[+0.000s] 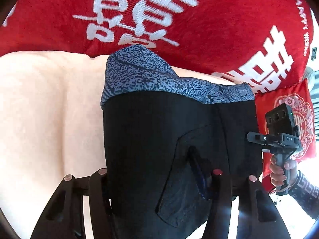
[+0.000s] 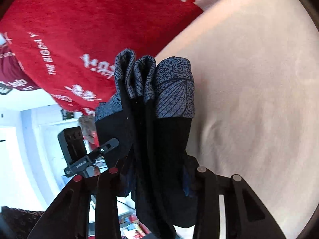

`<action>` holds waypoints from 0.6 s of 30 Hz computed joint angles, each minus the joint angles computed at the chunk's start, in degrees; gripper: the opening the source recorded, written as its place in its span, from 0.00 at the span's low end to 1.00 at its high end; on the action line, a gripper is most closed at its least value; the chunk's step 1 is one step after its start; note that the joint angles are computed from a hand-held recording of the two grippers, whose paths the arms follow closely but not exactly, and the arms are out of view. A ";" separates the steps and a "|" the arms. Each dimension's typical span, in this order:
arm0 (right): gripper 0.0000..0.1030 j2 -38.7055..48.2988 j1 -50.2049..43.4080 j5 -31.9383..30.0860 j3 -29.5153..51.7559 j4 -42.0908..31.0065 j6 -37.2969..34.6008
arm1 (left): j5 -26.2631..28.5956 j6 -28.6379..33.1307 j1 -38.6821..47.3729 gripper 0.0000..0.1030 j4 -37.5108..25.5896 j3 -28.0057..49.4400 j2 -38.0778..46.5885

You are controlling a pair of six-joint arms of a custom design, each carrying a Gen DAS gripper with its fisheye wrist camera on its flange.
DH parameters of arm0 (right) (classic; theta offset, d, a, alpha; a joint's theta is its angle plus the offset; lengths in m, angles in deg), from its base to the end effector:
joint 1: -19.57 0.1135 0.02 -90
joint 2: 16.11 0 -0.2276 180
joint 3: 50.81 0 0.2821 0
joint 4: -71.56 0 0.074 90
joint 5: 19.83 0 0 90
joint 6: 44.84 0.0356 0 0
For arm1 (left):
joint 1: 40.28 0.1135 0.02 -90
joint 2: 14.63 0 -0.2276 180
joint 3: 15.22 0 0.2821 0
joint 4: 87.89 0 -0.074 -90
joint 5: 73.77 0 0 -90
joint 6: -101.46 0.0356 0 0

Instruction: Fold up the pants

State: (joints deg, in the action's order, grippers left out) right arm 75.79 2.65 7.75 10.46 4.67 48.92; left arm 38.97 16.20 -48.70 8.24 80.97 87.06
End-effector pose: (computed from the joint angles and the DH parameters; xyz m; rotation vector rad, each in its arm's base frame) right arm 0.2564 -0.0450 0.1075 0.5849 2.6126 1.6302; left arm 0.3423 -0.0646 0.2025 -0.3561 -3.0574 0.6192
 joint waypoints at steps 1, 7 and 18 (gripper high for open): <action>0.40 -1.73 0.04 -0.58 -0.80 -1.12 -0.09 | -0.15 0.10 0.10 0.57 -1.00 -0.67 -1.81; 0.40 -17.18 -0.11 -1.69 -9.37 -9.14 -0.80 | -0.65 2.26 1.39 0.57 -7.27 -5.71 -11.07; 0.45 -51.99 10.60 5.12 -33.93 1.36 23.19 | -1.86 11.62 9.81 0.77 -1.32 -26.78 -20.29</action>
